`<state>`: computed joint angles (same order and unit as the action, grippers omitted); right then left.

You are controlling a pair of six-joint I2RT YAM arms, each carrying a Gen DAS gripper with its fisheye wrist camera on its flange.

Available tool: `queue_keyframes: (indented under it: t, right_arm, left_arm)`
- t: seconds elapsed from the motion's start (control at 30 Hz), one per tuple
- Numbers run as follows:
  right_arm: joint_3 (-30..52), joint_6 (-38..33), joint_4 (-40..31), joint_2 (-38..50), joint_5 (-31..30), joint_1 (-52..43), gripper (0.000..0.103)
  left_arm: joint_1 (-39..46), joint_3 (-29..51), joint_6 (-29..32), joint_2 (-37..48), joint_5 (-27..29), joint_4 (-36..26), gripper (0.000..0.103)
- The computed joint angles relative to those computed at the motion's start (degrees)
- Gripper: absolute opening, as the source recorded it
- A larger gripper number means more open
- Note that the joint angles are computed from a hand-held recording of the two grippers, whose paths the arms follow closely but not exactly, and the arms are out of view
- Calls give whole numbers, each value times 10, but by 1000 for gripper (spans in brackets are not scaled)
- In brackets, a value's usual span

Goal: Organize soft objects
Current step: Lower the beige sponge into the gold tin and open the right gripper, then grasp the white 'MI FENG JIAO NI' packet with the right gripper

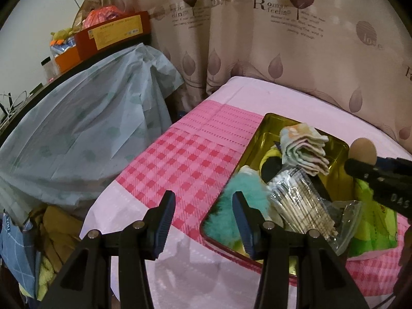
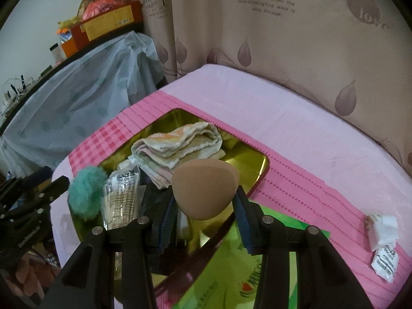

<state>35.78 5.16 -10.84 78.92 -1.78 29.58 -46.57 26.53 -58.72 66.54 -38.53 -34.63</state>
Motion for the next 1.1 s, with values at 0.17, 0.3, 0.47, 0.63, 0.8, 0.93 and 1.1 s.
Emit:
queue_keyframes:
  t: [0.17,0.3,0.47,0.63,0.8,0.93,1.1]
  right_arm:
    - [8,7,12,24,9,12,42]
    - [11,15,15,25,10,18,44]
    - [7,26,28,19,1,20,52]
    - [0,22,27,-4,-2,20,54]
    - [-28,17,1,-70,-25,-14,56]
    - [-64,-21,-43,-154,-46,-81,62]
    - [-93,-142,-115,-234,-110,-279,64]
  left_arm:
    - [0,-1,-12,-2,-4,-9,47]
    - [-4,1,-19,0,-5,-14,47]
    - [-4,2,-19,1,-6,-14,47]
    - [-6,3,-21,2,-7,-16,47]
    - [-5,8,-19,6,-8,-19,47]
    - [-3,7,-20,3,-6,-19,47]
    - [-6,11,-23,10,-8,-24,47]
